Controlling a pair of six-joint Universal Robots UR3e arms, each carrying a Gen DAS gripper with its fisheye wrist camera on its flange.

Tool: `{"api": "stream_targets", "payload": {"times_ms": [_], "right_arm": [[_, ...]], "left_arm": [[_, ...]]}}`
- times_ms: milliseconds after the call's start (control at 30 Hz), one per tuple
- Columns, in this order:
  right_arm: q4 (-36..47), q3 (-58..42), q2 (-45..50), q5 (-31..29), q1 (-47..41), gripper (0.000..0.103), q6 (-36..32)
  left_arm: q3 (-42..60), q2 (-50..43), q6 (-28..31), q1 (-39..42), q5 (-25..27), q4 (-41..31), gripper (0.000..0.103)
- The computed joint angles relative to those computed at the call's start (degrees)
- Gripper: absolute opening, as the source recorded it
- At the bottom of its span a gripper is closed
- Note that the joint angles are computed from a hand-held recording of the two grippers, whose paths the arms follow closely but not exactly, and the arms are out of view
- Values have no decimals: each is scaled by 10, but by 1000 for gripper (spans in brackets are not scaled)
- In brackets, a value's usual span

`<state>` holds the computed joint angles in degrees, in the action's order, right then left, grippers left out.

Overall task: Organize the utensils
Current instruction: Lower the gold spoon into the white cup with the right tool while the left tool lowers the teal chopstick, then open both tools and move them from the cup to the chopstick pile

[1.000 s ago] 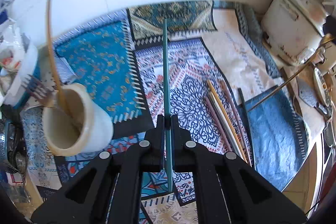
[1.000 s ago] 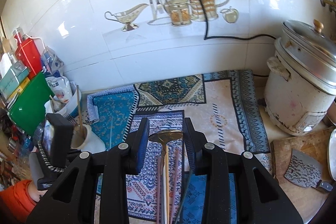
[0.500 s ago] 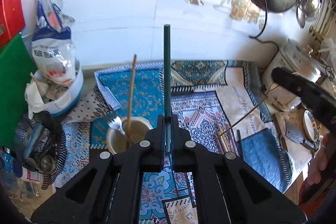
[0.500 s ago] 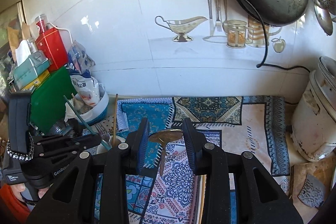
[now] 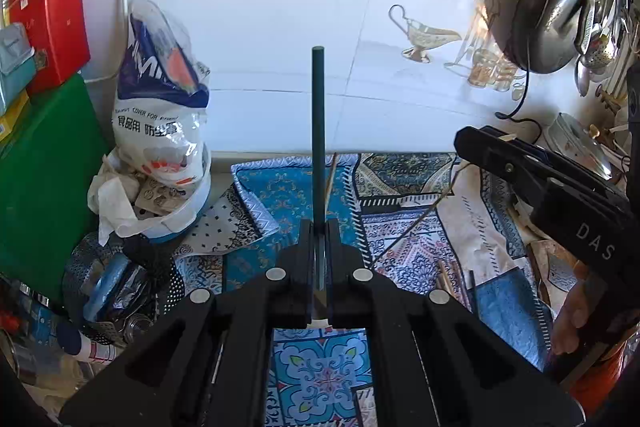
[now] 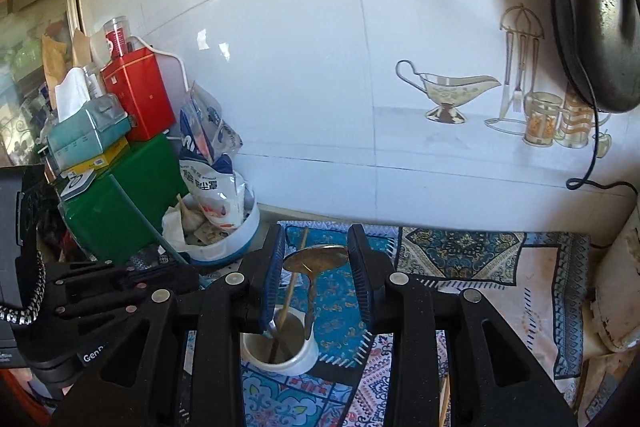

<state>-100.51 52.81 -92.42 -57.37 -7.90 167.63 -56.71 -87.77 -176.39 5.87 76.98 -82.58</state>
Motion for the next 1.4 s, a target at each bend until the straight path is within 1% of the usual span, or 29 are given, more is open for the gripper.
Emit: {"api": "stream_targets", "payload": {"times_ms": [100,200,400,600,800,967,1100,1233,1333,1400], "right_arm": [[-30,17,18,-36,45,30,16],[-30,34,34,-66,76,30,23],[-7,66,45,-103,100,30,17],[32,30,76,-126,112,30,10],[73,-34,119,-147,125,30,-5],[82,-55,123,-142,120,30,-10],[83,-66,110,-141,110,33,-18],[75,-47,78,-127,86,37,-31],[82,-27,45,-106,54,37,-48],[87,-10,21,-92,30,38,-60]], "left_arm": [[-32,9,12,9,-1,9,3],[-60,11,26,10,-1,9,3],[-103,6,42,6,3,13,3],[-109,-14,45,10,-2,7,3],[-79,-45,41,11,-13,-16,3],[-54,-54,39,10,-17,-28,3],[-39,-48,32,5,-11,-23,3],[-18,-42,21,-2,-2,-24,5],[-4,-41,12,-18,13,-19,6],[7,-44,3,-31,21,-14,10]]}}
